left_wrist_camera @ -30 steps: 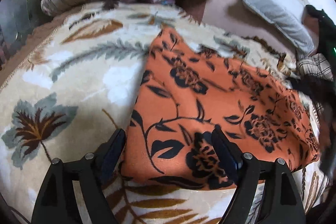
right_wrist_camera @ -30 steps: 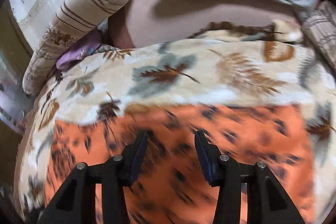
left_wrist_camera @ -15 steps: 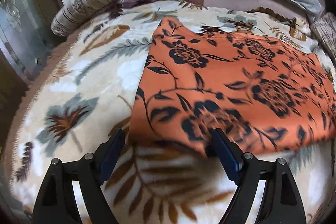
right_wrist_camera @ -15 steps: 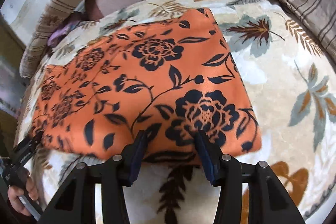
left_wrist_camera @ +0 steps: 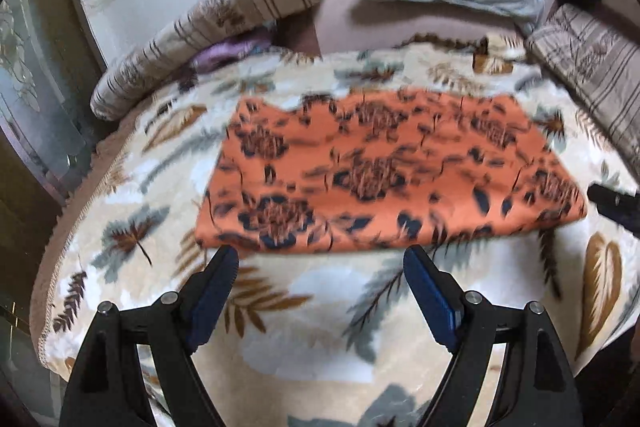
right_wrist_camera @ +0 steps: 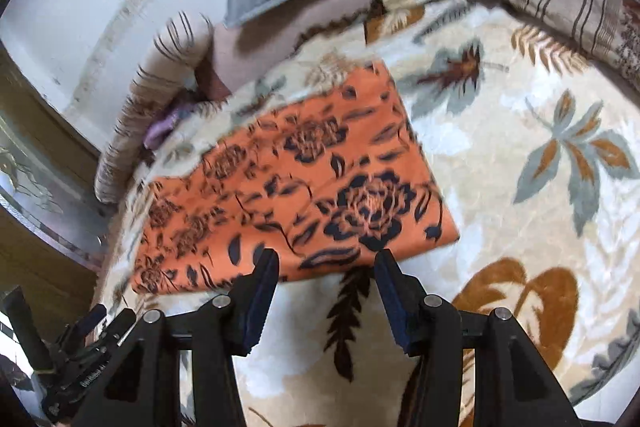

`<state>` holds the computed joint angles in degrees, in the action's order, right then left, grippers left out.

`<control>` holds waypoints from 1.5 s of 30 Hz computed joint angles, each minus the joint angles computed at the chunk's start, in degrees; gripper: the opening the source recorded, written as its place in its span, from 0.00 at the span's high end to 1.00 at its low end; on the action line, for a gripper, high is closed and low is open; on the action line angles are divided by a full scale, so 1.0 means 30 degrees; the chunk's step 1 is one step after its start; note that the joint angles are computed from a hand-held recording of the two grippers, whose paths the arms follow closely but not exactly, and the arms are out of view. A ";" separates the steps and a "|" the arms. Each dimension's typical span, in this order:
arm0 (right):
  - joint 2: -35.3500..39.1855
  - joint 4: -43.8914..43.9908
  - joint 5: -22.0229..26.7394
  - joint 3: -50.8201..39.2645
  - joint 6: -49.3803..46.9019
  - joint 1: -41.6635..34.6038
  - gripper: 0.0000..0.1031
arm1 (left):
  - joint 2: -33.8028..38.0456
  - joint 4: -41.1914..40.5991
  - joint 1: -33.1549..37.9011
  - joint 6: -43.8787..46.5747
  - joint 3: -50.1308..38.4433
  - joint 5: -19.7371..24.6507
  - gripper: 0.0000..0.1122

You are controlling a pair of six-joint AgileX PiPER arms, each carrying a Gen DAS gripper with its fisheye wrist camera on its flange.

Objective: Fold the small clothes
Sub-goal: 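Open both tools and pull them back from the folded shirt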

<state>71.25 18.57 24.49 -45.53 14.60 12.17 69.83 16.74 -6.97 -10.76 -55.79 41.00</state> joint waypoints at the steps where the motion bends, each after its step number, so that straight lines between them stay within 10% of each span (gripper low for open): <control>1: -0.0385 -0.1191 -0.0182 0.0153 0.0888 0.0101 0.47 | -0.0087 0.0433 -0.0283 -0.0560 -0.0223 0.0116 0.24; 13: -0.0830 0.0651 -0.0803 0.0946 -0.1011 -0.1383 0.46 | 0.1900 0.5067 -0.1850 -0.3337 -0.3091 0.1594 0.21; 20: 0.0111 -0.2045 -0.1040 0.0427 0.1684 -0.0024 0.46 | 0.8041 0.2202 0.1505 0.2374 -1.1304 0.5071 0.21; 27: 0.0616 -0.4724 -0.1116 -0.0028 0.4286 0.1401 0.46 | 1.1685 0.2291 0.3737 0.1584 -1.6780 0.7292 0.21; 45: 0.0403 0.1281 -0.1279 0.0650 -0.1447 -0.0562 0.45 | 0.4255 -0.5510 0.8038 0.9963 -0.3985 -0.0412 0.21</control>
